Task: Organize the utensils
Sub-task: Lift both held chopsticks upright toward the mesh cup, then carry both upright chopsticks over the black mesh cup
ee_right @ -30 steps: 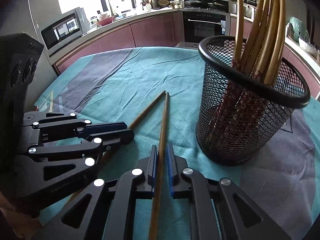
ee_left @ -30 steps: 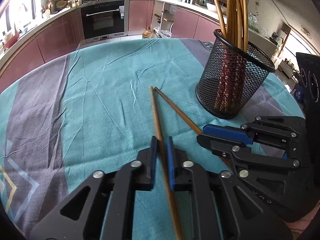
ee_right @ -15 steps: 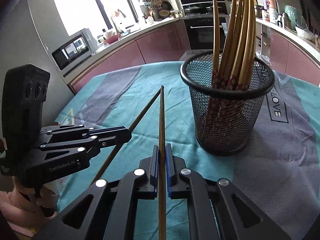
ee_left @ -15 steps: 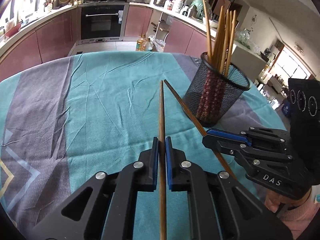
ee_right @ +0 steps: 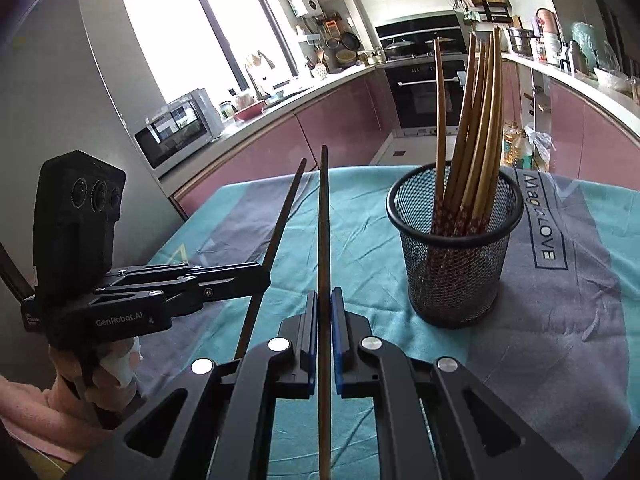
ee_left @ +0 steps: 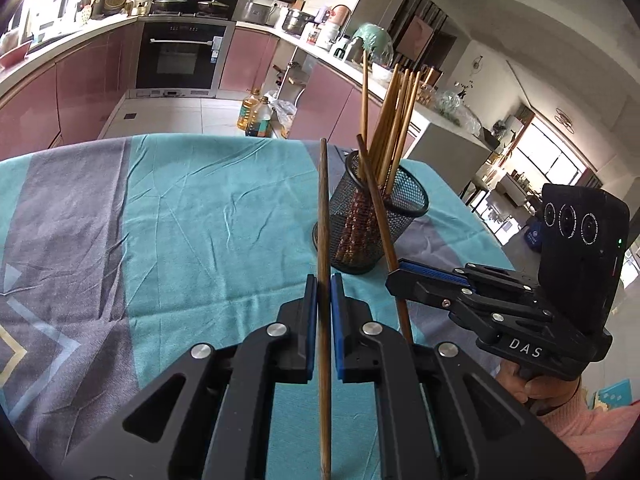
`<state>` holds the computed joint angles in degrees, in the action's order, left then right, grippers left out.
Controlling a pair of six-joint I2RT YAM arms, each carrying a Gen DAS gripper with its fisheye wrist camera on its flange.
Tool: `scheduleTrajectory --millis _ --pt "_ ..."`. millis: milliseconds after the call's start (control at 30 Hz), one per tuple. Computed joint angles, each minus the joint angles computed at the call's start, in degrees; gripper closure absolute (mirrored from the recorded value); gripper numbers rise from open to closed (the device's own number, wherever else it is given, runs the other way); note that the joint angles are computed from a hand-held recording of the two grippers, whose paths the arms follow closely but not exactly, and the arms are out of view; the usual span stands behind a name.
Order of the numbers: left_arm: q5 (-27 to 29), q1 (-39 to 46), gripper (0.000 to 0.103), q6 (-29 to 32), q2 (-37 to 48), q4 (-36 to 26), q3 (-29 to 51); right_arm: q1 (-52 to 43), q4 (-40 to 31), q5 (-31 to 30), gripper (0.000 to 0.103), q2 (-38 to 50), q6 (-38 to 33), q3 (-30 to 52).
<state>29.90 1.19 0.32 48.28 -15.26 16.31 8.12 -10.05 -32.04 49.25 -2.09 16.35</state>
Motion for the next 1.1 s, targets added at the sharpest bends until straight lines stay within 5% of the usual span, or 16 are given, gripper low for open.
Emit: scheduleTrajectory --millis 1100 --pt "0.31 -1.11 0.096 -0.46 -13.30 -7.53 1.53 -4.90 -3.26 -5.06 0.097 -6.97 -1.96 1.15"
